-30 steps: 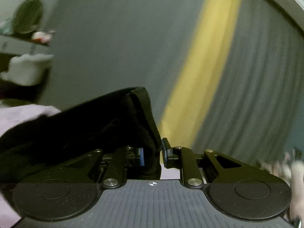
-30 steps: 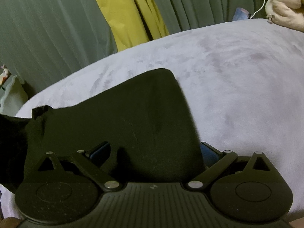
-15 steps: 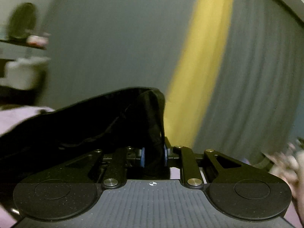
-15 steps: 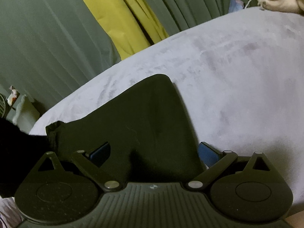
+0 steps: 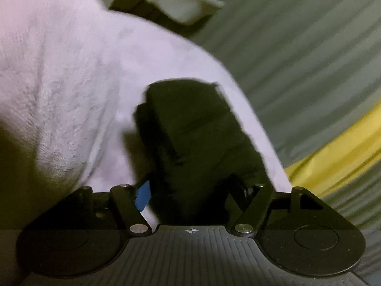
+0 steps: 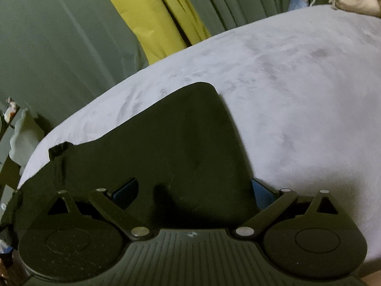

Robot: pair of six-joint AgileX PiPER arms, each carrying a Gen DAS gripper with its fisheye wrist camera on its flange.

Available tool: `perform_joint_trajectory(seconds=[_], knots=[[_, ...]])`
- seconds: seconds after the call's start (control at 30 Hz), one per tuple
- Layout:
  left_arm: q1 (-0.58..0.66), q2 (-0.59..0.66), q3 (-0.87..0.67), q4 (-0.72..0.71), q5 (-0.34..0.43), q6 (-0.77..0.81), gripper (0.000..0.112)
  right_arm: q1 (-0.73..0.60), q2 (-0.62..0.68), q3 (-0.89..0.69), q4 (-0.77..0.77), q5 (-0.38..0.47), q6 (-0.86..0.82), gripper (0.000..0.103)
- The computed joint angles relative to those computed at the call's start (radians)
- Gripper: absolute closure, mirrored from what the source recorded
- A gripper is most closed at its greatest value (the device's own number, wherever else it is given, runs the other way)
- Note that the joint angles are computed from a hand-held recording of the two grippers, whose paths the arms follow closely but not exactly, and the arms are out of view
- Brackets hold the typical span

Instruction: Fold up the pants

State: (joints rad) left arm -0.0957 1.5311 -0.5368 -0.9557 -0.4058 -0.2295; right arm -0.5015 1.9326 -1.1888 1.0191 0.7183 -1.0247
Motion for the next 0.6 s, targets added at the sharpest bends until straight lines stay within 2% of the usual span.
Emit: perform_joint_trajectory(seconds=[0.17, 0.23, 0.27, 0.3, 0.47, 0.53, 0.57, 0.6], knots=[[0.027, 0.137, -0.018, 0.187, -0.115, -0.192, 0.019, 0.0, -0.026, 0.036, 0.049, -0.016, -0.085, 0.004], [-0.009, 0.153, -0.022, 0.153, -0.169, -0.184, 0.018, 0.003, -0.022, 0.032, 0.041, -0.018, -0.071, 0.004], [-0.013, 0.169, -0.01, 0.167, -0.202, -0.216, 0.021, 0.006, -0.019, 0.027, 0.032, -0.021, -0.059, 0.004], [-0.025, 0.164, -0.003, 0.141, -0.215, -0.213, 0.038, 0.009, -0.016, 0.025, 0.025, -0.026, -0.051, 0.004], [-0.014, 0.182, 0.006, 0.209, -0.259, -0.248, 0.044, 0.032, -0.028, 0.042, 0.012, -0.066, -0.065, 0.004], [-0.02, 0.191, -0.005, 0.157, -0.255, -0.185, 0.036, 0.041, -0.031, 0.047, 0.002, -0.081, -0.066, 0.004], [-0.025, 0.209, -0.03, 0.108, -0.255, -0.143, 0.027, 0.044, -0.032, 0.048, 0.001, -0.087, -0.066, 0.004], [-0.028, 0.218, -0.043, 0.075, -0.26, -0.117, 0.029, 0.047, -0.031, 0.048, -0.002, -0.092, -0.064, 0.004]])
